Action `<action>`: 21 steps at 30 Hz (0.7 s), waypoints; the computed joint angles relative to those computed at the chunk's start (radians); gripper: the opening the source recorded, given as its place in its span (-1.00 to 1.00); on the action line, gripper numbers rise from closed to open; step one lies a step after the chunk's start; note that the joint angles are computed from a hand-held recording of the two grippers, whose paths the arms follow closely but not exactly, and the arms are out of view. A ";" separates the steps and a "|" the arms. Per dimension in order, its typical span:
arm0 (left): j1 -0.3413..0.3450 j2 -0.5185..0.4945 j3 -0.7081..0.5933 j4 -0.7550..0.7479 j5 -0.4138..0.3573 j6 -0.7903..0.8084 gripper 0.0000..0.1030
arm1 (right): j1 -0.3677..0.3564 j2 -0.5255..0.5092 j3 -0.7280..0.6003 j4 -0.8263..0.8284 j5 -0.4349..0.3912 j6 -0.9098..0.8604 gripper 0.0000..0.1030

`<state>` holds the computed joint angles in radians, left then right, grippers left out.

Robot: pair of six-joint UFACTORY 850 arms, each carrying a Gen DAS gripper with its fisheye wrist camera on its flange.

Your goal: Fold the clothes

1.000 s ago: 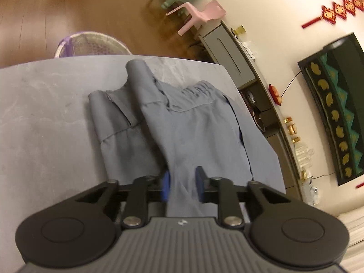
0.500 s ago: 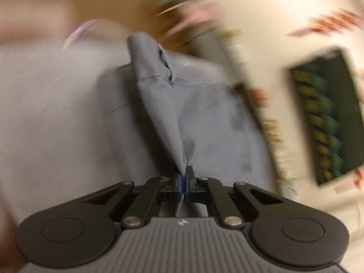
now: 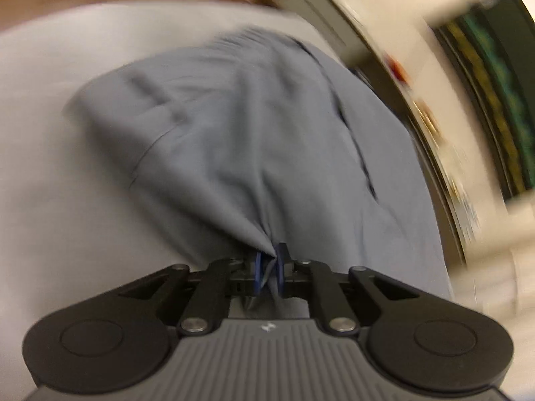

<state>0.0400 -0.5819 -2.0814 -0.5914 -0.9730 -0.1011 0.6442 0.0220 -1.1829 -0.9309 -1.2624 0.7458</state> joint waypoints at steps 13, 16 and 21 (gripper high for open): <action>-0.019 0.011 -0.005 0.019 0.133 -0.190 -0.12 | -0.258 0.345 0.188 0.338 0.702 0.475 0.38; -0.059 -0.039 -0.077 0.063 0.116 -0.184 -0.04 | -0.314 0.390 0.278 0.419 0.916 0.684 0.44; -0.103 -0.087 -0.150 0.127 0.069 -0.213 -0.04 | -0.409 0.386 0.342 0.585 1.066 0.739 0.45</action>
